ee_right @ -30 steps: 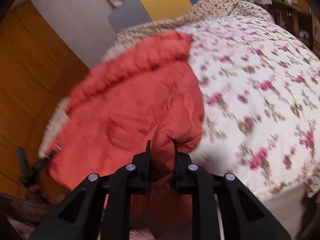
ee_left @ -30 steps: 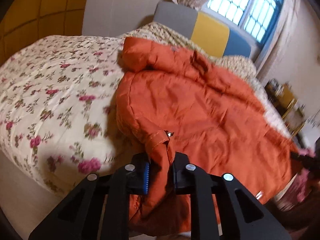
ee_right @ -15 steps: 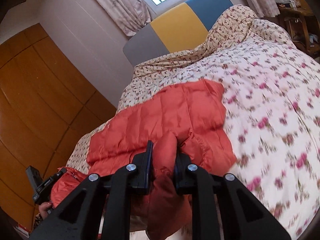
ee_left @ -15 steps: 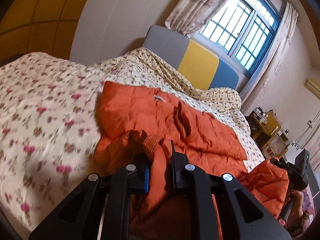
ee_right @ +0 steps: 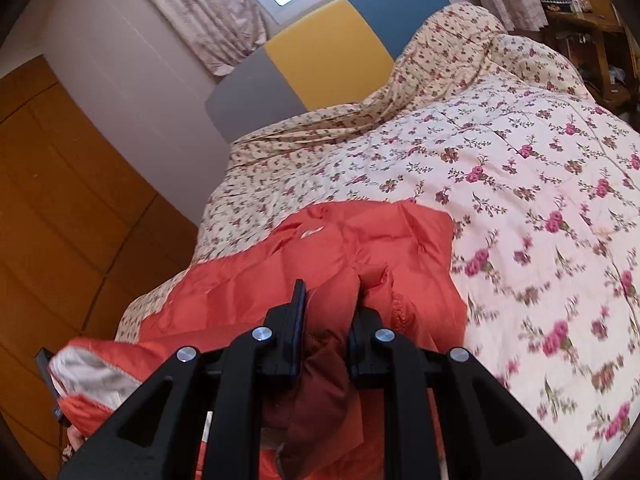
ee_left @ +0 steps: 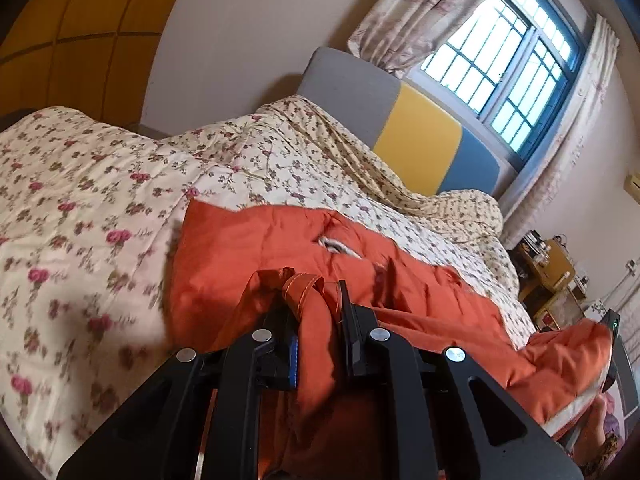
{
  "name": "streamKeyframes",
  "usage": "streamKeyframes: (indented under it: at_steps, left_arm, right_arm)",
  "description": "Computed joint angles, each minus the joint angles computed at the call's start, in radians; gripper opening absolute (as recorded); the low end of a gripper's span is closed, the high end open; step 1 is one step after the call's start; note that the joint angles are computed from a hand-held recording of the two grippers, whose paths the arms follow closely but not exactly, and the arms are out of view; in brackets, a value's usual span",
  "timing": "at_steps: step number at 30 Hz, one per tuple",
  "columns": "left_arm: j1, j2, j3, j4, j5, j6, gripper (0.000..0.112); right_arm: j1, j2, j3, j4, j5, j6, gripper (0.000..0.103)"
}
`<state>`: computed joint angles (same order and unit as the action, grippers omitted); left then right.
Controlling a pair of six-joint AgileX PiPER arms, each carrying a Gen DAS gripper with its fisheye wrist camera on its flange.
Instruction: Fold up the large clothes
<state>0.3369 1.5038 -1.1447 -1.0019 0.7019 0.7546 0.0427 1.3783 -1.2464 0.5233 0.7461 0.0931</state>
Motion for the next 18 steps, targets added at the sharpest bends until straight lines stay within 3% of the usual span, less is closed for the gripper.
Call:
streamKeyframes:
  at_steps: [8, 13, 16, 18]
  left_arm:
    - [-0.084, 0.139, -0.132, 0.155, -0.111, -0.151, 0.015]
    - [-0.089, 0.213, -0.198, 0.21, -0.08, -0.247, 0.016]
    - [-0.047, 0.24, -0.226, 0.132, -0.009, -0.245, 0.026]
    - [-0.008, 0.248, -0.236, 0.06, 0.036, -0.222, 0.041]
  right_arm:
    - [0.061, 0.183, -0.13, -0.239, -0.024, 0.185, 0.016]
    - [0.069, 0.255, -0.156, -0.252, -0.047, 0.224, 0.019]
    - [0.042, 0.27, -0.15, -0.156, -0.066, 0.162, 0.03]
    - [0.015, 0.258, -0.124, -0.045, -0.089, 0.077, 0.053]
